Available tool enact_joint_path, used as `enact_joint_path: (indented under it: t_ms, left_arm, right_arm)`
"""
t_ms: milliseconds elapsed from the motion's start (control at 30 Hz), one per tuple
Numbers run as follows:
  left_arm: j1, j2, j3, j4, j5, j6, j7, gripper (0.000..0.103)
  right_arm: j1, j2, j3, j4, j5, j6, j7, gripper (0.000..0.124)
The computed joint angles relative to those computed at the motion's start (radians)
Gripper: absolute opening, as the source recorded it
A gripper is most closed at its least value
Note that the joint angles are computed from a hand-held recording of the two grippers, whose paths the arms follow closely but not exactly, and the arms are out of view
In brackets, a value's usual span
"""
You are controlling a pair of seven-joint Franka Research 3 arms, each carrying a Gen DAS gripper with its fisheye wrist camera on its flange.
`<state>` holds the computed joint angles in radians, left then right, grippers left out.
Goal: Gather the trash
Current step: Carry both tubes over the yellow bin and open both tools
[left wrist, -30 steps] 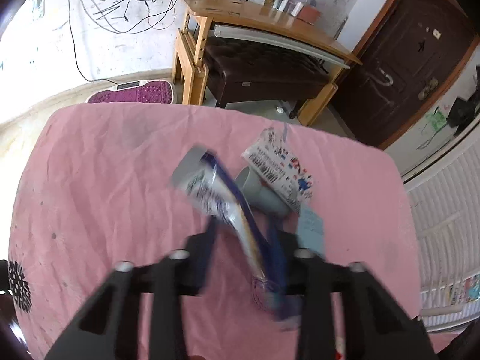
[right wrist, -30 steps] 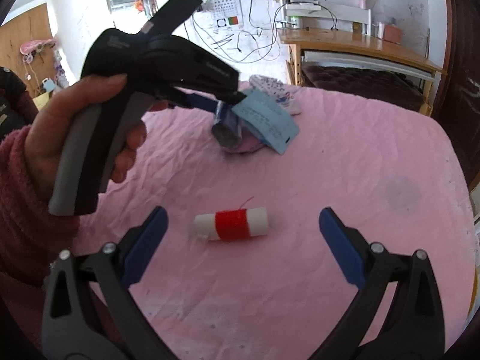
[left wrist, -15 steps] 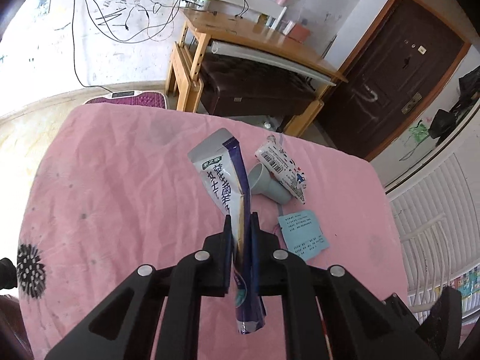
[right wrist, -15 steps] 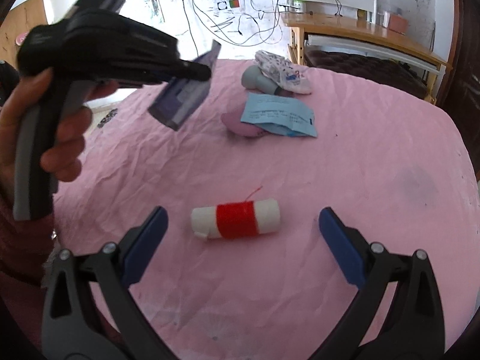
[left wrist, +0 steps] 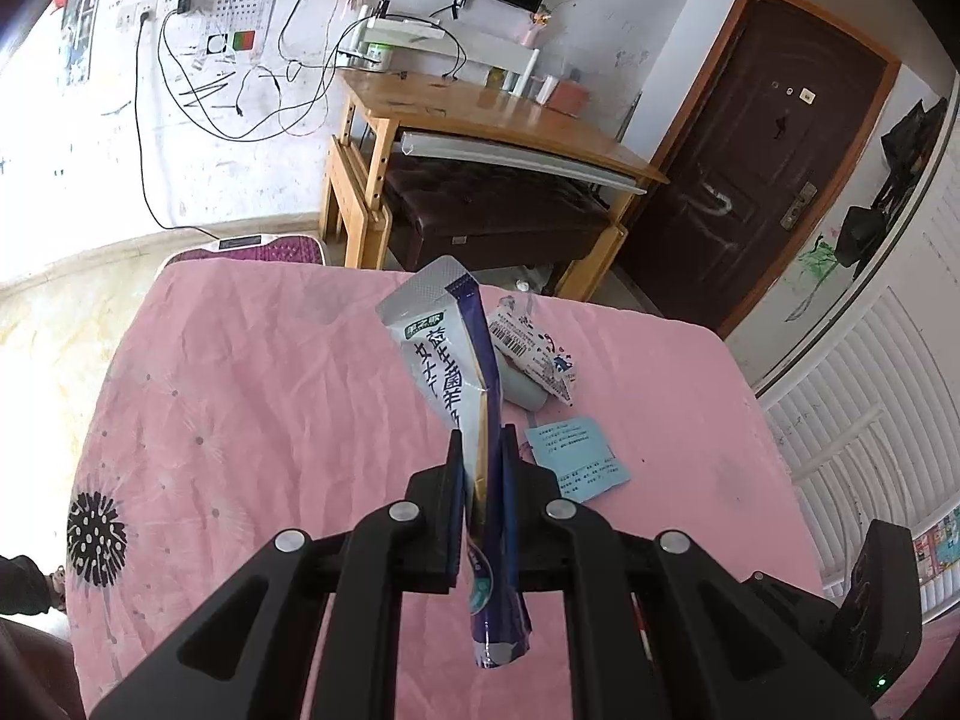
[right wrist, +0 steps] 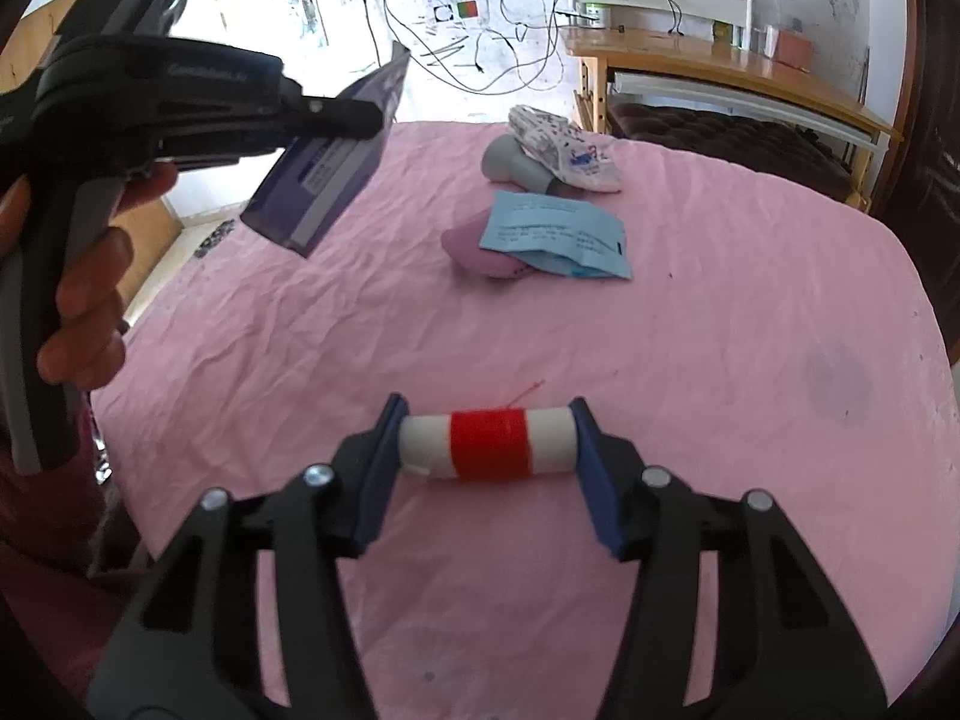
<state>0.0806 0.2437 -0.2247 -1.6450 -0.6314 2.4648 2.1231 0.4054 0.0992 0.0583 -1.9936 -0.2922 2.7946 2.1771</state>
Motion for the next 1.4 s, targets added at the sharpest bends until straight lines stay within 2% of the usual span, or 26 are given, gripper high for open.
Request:
enact_joint_path:
  t_ms: [233, 400, 600, 800, 967, 1133, 1233, 1400]
  left_arm:
    - [-0.019, -0.024, -0.002, -0.033, 0.019, 0.057, 0.005, 0.006]
    - [-0.047, -0.04, -0.007, -0.062, 0.058, 0.11, -0.001, 0.006]
    - [-0.089, -0.063, -0.022, -0.095, 0.102, 0.169, 0.012, 0.006]
    - [-0.135, -0.078, -0.038, -0.117, 0.139, 0.195, 0.019, 0.006]
    - [-0.174, -0.083, -0.05, -0.123, 0.173, 0.2, 0.012, 0.006]
    - [-0.215, -0.091, -0.071, -0.125, 0.189, 0.182, 0.023, 0.006]
    - [-0.233, -0.1, -0.088, -0.123, 0.148, 0.137, 0.061, 0.006]
    - [-0.299, -0.086, -0.107, -0.1, 0.165, 0.074, 0.067, 0.006]
  right_arm:
    - [-0.01, -0.035, -0.009, -0.042, -0.04, 0.03, 0.056, 0.052]
    - [-0.051, -0.093, -0.013, -0.093, -0.148, 0.063, 0.188, 0.052]
    - [-0.175, -0.213, 0.028, -0.193, -0.336, 0.078, 0.417, 0.052]
    - [-0.316, -0.334, 0.089, -0.303, -0.406, 0.081, 0.523, 0.052]
    - [-0.42, -0.422, 0.133, -0.387, -0.406, 0.091, 0.542, 0.052]
    - [-0.546, -0.505, 0.193, -0.459, -0.407, 0.093, 0.569, 0.052]
    - [-0.615, -0.555, 0.224, -0.505, -0.406, 0.078, 0.586, 0.052]
    - [-0.687, -0.595, 0.242, -0.577, -0.395, 0.052, 0.588, 0.052]
